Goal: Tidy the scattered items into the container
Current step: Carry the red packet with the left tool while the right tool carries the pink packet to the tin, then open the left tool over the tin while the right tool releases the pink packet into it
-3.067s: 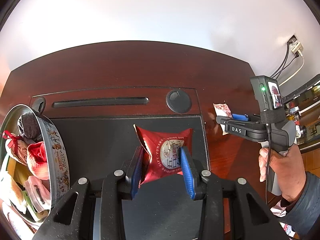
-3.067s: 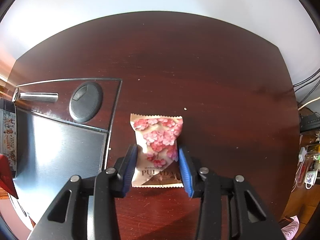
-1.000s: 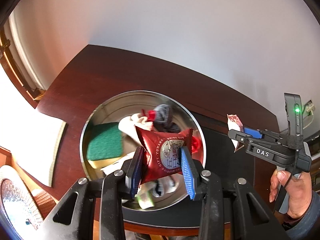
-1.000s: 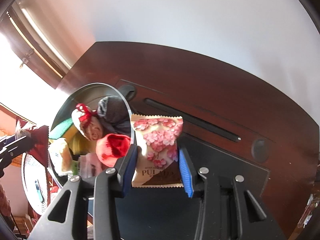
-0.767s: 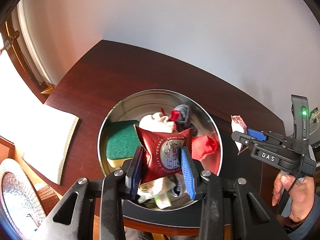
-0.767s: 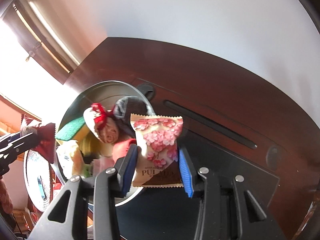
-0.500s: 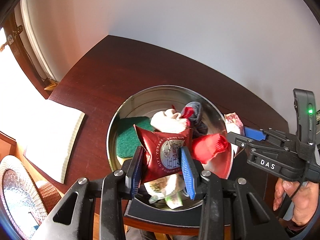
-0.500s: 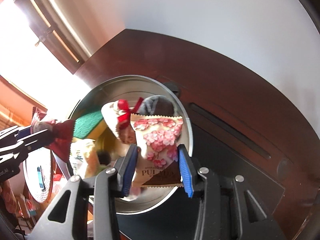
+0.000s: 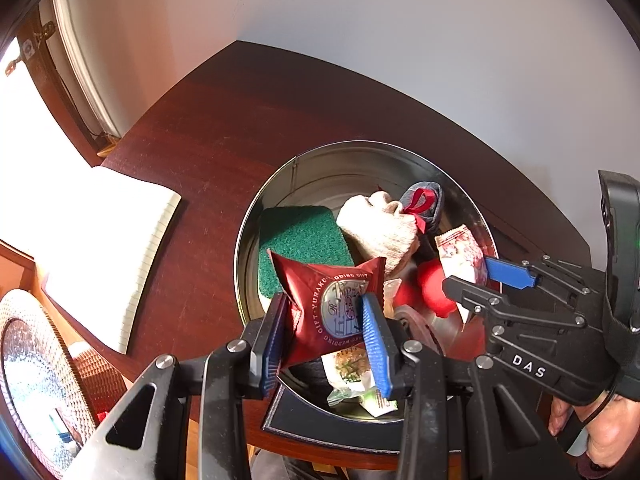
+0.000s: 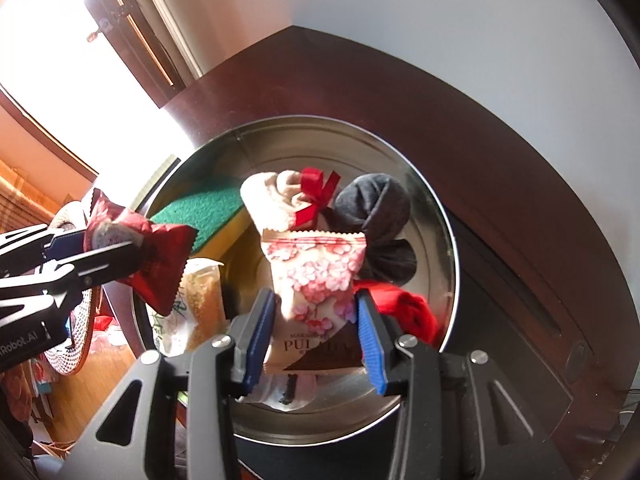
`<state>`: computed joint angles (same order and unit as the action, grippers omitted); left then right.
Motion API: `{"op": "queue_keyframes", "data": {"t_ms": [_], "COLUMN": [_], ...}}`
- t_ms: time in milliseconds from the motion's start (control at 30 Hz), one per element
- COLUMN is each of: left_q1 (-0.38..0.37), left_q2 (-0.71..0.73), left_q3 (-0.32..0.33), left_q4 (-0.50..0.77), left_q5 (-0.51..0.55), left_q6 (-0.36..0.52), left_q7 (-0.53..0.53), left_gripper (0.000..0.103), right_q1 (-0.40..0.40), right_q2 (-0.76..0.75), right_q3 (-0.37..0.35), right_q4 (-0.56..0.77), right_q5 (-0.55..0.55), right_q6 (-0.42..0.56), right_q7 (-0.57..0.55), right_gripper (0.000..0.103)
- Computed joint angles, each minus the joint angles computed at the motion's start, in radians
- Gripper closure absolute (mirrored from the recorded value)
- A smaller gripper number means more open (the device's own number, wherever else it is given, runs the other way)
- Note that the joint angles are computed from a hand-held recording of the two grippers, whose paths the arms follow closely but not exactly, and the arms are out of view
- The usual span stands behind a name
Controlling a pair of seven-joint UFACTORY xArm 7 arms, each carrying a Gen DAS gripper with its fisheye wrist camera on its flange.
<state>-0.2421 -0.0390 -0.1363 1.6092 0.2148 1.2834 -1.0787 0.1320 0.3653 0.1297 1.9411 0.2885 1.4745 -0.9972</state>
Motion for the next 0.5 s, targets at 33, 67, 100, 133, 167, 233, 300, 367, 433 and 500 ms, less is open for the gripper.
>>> {"op": "queue_keyframes", "data": {"t_ms": [33, 67, 100, 133, 167, 233, 300, 367, 433, 500], "left_q1": [0.000, 0.001, 0.001, 0.002, 0.002, 0.004, 0.005, 0.005, 0.004, 0.002], "left_q2": [-0.001, -0.002, -0.003, -0.005, -0.006, -0.010, -0.011, -0.008, -0.004, 0.002], "left_q3": [0.000, 0.001, 0.001, 0.001, 0.001, 0.001, 0.001, -0.001, -0.002, -0.002], "left_q4": [-0.001, -0.002, -0.005, -0.008, -0.010, -0.012, -0.012, -0.002, 0.007, 0.019], "left_q5": [0.000, 0.000, -0.001, -0.002, -0.002, -0.003, -0.005, 0.001, 0.003, 0.004], "left_q6": [0.000, -0.001, -0.002, -0.003, -0.003, -0.002, -0.003, 0.002, 0.001, -0.001], "left_q7": [0.000, 0.000, -0.001, -0.002, -0.005, -0.013, -0.015, -0.017, -0.017, -0.016], "left_gripper": [0.063, 0.063, 0.063, 0.063, 0.063, 0.063, 0.062, 0.060, 0.059, 0.054], "right_q1": [0.001, 0.002, 0.003, 0.004, 0.004, 0.002, -0.001, -0.005, -0.010, -0.015], "right_q2": [-0.004, -0.009, -0.011, -0.013, -0.016, -0.017, -0.018, -0.019, -0.019, -0.015], "right_q3": [0.000, 0.000, 0.000, -0.001, -0.001, -0.001, -0.001, -0.001, -0.002, -0.002], "right_q4": [-0.008, -0.016, -0.022, -0.027, -0.034, -0.034, -0.031, -0.028, -0.020, -0.003], "right_q5": [-0.003, -0.005, -0.007, -0.009, -0.009, -0.006, -0.001, 0.005, 0.013, 0.022], "right_q6": [-0.003, -0.005, -0.006, -0.007, -0.011, -0.008, -0.001, 0.006, 0.016, 0.031], "right_q7": [-0.002, -0.004, -0.004, -0.005, -0.005, -0.007, -0.010, -0.012, -0.016, -0.013], "right_gripper": [0.061, 0.060, 0.059, 0.059, 0.059, 0.059, 0.060, 0.060, 0.058, 0.054]}}
